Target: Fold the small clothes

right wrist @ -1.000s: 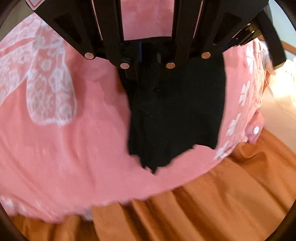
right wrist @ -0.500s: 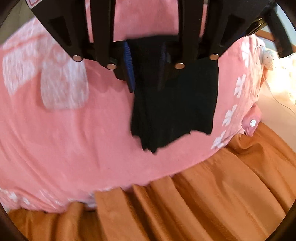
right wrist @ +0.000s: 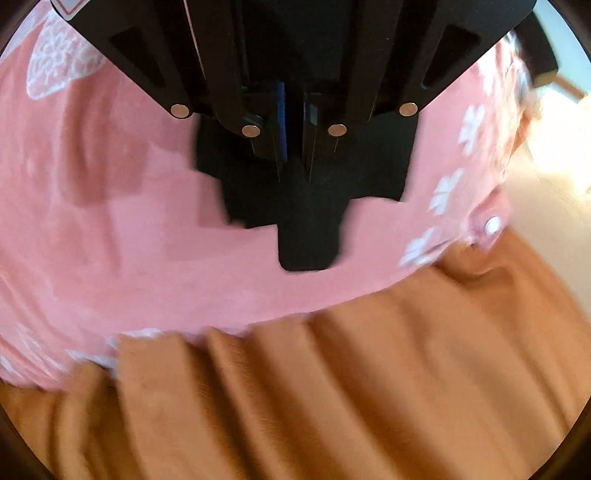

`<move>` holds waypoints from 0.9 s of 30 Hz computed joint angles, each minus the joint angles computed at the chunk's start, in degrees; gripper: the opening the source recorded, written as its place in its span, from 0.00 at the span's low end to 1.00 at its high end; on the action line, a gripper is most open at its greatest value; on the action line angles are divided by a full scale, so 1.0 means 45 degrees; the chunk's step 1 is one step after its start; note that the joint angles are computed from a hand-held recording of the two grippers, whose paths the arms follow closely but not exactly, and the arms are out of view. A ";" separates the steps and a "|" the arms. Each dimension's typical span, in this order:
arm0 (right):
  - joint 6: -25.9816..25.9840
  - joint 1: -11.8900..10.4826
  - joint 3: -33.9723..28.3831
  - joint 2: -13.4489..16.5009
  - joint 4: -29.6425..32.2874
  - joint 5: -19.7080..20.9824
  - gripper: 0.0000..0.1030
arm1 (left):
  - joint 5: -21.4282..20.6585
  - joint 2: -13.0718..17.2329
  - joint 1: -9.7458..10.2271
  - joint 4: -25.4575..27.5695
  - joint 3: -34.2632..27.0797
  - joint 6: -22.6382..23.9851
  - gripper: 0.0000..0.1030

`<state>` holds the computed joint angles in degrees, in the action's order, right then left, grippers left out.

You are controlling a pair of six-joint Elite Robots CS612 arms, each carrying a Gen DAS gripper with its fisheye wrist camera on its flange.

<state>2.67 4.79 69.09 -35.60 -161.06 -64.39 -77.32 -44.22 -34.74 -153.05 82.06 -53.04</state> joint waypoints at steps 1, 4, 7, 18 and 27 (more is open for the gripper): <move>-0.0366 0.0098 -0.0484 0.0293 0.1209 -0.0638 0.05 | -0.0042 0.0041 0.0016 -0.0011 -0.0042 -0.0089 0.74; -0.0666 -0.0005 -0.0665 0.0394 0.2273 -0.0431 0.06 | -0.0009 -0.0150 0.0001 0.0093 0.0141 -0.0019 0.74; 0.0099 -0.0222 0.0857 -0.0540 0.0575 0.0098 0.16 | 0.0170 -0.0454 -0.0131 0.0054 0.0424 0.0026 0.69; -0.1443 0.0095 0.3826 -0.1958 0.0952 -0.2590 0.08 | 0.0835 -0.0358 -0.0560 0.1650 0.0361 -0.0161 0.73; -0.1584 0.0137 0.3654 -0.1743 0.0655 -0.2348 0.12 | 0.1193 -0.0428 -0.0702 0.2148 0.0321 -0.0120 0.74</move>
